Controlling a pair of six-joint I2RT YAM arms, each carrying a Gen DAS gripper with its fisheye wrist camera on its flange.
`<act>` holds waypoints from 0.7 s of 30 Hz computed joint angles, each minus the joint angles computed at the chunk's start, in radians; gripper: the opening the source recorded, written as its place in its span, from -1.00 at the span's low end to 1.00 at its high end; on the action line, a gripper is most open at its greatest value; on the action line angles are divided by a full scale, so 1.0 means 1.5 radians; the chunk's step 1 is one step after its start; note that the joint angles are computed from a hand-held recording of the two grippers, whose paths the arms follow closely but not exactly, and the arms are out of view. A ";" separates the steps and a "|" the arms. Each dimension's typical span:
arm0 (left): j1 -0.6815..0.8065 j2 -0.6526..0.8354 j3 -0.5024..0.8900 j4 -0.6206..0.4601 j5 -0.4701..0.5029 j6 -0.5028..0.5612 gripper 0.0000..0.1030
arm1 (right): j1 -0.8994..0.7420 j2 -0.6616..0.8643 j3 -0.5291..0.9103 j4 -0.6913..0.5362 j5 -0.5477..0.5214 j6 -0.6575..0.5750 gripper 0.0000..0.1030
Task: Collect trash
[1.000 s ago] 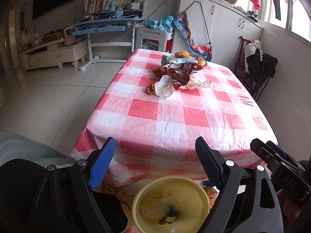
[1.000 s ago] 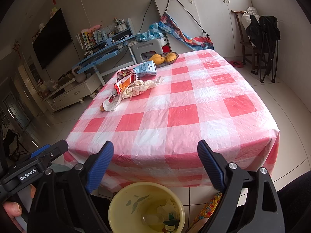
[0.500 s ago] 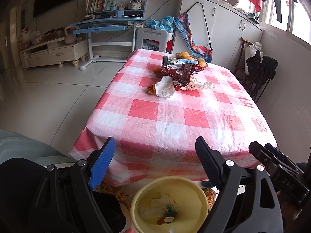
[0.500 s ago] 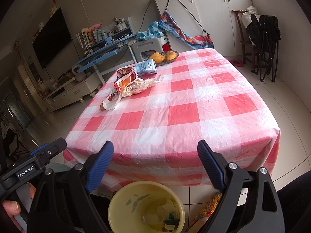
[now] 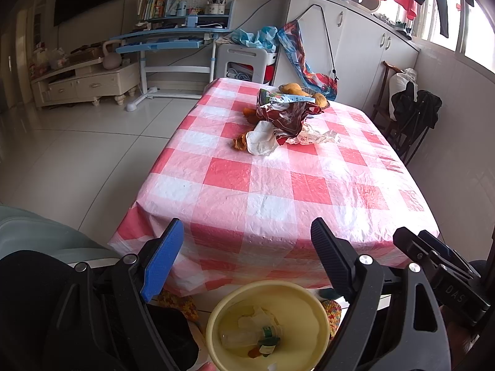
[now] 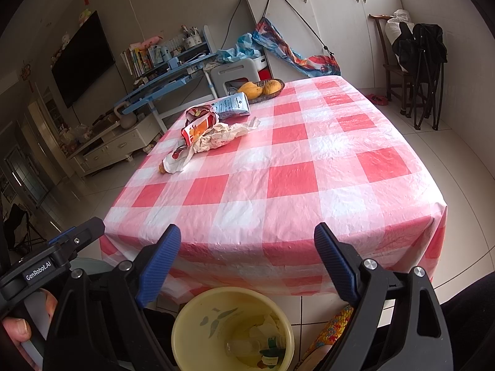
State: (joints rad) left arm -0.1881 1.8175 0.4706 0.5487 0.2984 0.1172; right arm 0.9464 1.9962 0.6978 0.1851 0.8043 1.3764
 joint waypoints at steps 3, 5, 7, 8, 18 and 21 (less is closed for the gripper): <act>0.001 0.000 0.000 0.000 0.001 0.000 0.56 | 0.000 0.000 0.000 0.000 0.000 0.000 0.64; 0.001 0.000 0.000 -0.001 0.001 0.000 0.56 | -0.001 -0.001 -0.001 0.001 -0.001 -0.001 0.64; 0.001 0.000 0.000 -0.001 0.001 0.000 0.56 | -0.001 -0.001 -0.001 0.000 -0.001 -0.002 0.64; 0.001 0.000 0.000 0.000 0.001 0.000 0.56 | -0.001 -0.001 -0.001 0.000 -0.001 -0.002 0.64; -0.010 -0.007 -0.007 0.010 -0.007 -0.010 0.56 | -0.001 -0.001 0.001 -0.003 -0.001 -0.001 0.64; -0.021 -0.011 -0.013 0.019 -0.016 -0.015 0.56 | 0.000 0.001 0.001 -0.001 0.001 -0.004 0.64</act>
State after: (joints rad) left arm -0.2195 1.8009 0.4508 0.5778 0.2742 0.0954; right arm 0.9465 1.9976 0.6996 0.1835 0.8064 1.3701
